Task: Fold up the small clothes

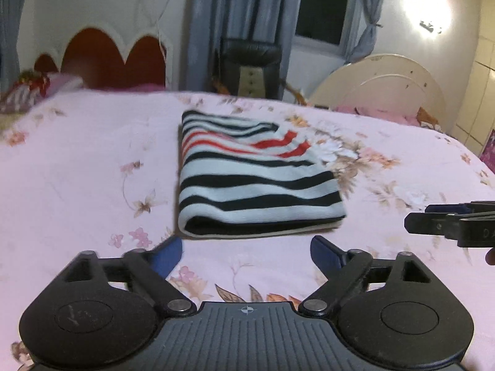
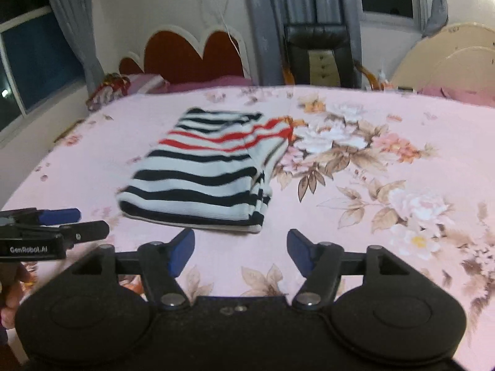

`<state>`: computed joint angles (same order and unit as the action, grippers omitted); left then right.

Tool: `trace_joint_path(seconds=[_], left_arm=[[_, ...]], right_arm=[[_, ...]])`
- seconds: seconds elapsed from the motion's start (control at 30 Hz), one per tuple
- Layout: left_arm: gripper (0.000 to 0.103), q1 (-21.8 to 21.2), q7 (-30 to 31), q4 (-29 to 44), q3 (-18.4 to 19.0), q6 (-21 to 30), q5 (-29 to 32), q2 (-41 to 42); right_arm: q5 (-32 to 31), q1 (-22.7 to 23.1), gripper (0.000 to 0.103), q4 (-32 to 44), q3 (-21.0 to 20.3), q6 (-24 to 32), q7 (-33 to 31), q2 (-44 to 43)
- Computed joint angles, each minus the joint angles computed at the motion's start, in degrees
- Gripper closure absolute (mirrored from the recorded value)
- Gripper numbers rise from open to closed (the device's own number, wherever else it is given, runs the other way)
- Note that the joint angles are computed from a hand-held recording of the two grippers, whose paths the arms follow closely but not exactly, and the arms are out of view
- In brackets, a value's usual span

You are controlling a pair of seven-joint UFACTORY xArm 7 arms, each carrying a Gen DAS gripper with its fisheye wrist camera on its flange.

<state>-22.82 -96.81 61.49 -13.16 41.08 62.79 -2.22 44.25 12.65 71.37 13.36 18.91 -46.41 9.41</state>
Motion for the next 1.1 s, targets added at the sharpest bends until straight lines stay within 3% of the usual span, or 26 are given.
trace_joint_path(seconds=[0.1,0.43,0.63,0.77,0.83,0.9,1.03,1.1], left_arm=[[0.014,-1.0,-0.6,0.7,-1.1,2.1,-0.3,-0.4],[0.014,-5.5,-4.8,1.8,-5.5,10.7,1.7,-3.0],[0.014,-7.8,-5.2,3.7,-8.3,17.7,1.6,-4.6],[0.014,-9.6,-4.6,5.1,-10.1,22.7,0.8,-5.3],[0.011,-10.3,-5.1,5.4,-11.1,25.3,0.8,-5.7],[0.0,-11.2,-5.5,5.8,-12.1,28.0,1.1,-6.0],[0.0,-13.0,-6.1,6.5,-13.7,32.2,1.2,-6.3],[0.0,-13.6,-6.3,6.6,-14.1,33.5,1.1,-6.4]], right_arm=[[-2.2,0.6,0.037,-3.5,-0.8,-1.6,2.0,-2.9],[4.1,4.3,0.036,-12.4,-4.6,-2.0,-3.2,-13.6],[4.0,7.8,0.022,-16.4,-7.7,-2.2,-2.0,-19.7],[4.2,10.6,0.002,-19.5,-9.8,-2.5,-1.8,-24.1],[3.1,11.6,0.001,-21.2,-10.3,-3.6,-0.9,-25.9],[1.3,12.4,0.001,-22.8,-10.6,-5.0,0.7,-27.4],[-1.3,14.2,0.001,-25.3,-11.8,-7.3,4.2,-29.6],[-0.1,17.1,0.001,-26.0,-14.7,-6.3,3.2,-30.8]])
